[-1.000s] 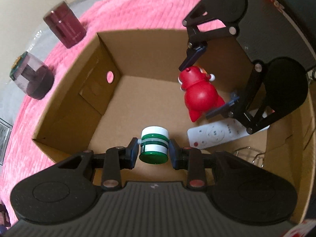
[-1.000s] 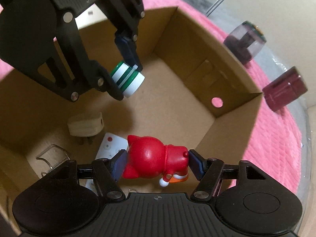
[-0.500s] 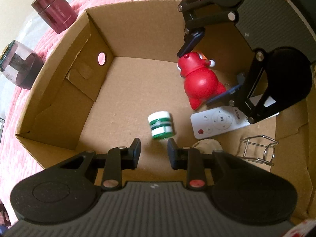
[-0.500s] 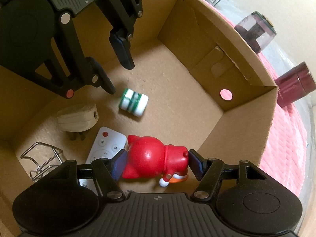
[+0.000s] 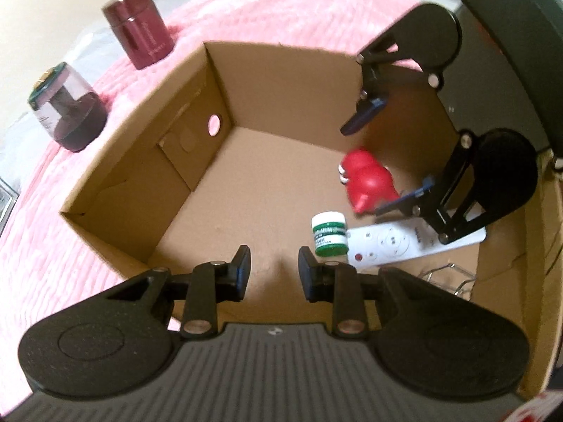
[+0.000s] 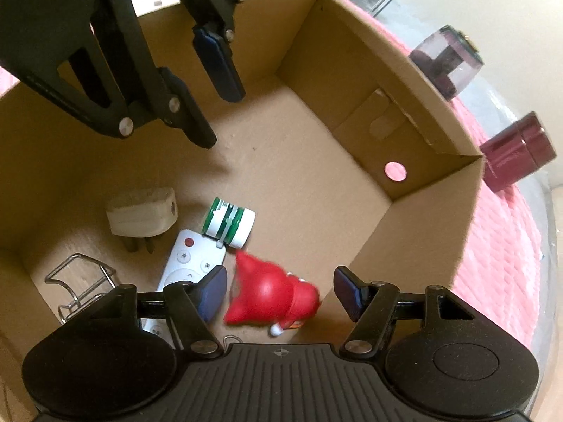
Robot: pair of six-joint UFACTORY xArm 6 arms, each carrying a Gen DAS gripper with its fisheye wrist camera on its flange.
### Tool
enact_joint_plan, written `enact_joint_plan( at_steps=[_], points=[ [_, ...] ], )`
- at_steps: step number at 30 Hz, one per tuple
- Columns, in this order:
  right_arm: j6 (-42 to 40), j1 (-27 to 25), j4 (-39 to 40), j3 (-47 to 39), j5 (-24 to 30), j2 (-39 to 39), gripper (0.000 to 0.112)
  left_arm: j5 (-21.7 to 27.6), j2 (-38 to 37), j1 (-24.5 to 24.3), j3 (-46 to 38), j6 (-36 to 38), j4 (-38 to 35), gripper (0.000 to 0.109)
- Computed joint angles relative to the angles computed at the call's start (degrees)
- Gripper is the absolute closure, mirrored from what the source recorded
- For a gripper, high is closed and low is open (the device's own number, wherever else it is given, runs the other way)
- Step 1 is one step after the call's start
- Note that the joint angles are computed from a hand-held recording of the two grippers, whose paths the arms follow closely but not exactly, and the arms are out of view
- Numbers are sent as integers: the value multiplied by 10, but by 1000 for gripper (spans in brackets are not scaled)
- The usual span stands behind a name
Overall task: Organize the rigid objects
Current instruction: 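Withdraw both tools up out of the box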
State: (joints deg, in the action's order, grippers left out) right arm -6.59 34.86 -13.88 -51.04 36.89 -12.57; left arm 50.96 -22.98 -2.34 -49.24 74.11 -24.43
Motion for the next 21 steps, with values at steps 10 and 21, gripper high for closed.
enact_joint_plan(
  at_steps=[10, 21],
  points=[
    [144, 14, -42, 59, -39, -98, 49, 54, -84, 64, 25, 0, -107, 83],
    [593, 88, -238, 137, -57, -249, 49, 190, -204, 236, 65, -1, -236, 83]
  ],
)
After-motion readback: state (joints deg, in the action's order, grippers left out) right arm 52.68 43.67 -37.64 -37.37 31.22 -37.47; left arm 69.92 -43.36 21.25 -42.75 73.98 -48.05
